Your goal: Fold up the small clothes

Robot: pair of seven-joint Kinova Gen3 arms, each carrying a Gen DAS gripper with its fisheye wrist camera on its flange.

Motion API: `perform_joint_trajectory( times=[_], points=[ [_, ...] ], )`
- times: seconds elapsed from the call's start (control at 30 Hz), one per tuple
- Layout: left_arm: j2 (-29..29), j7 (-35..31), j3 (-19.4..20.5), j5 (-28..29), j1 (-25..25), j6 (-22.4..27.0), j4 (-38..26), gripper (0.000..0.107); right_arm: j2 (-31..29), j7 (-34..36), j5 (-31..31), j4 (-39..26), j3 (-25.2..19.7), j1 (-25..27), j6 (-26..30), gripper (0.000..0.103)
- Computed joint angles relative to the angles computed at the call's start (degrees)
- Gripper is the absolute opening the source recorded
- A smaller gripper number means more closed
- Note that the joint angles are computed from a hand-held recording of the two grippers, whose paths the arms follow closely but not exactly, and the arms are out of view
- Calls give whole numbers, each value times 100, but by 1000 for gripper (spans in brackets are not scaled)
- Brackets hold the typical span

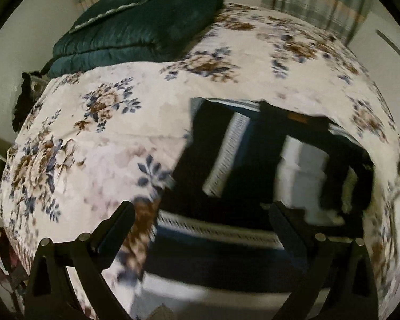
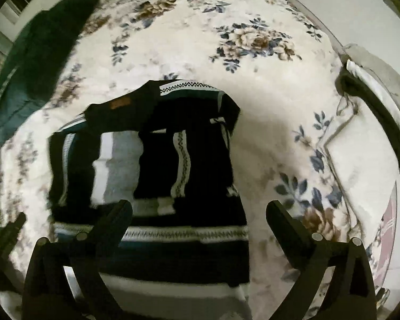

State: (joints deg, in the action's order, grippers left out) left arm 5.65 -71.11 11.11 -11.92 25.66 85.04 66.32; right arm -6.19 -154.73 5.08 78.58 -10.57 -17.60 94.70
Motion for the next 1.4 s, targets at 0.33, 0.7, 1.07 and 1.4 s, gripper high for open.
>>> perform_joint_trajectory(
  times=[0.33,0.7,1.07,1.4],
  points=[
    [-349,2246,900,699,1847,907,1063,103,-1429,2307,-1508,1438,1682,291,537,101],
    [817,4006,1492,679,3896,-426,1882,76,-1348,4870,-1918,2425,2925,1484,120,96],
    [-49,3963,1406,419,3645,-304,1862,6,855,6497,-4452,2536,3900,2444,-1479,88],
    [-810,3969,1438,695,2835,248,1552,6,1993,6265,-4839,1750,3232,2156,-1894,7]
  ],
)
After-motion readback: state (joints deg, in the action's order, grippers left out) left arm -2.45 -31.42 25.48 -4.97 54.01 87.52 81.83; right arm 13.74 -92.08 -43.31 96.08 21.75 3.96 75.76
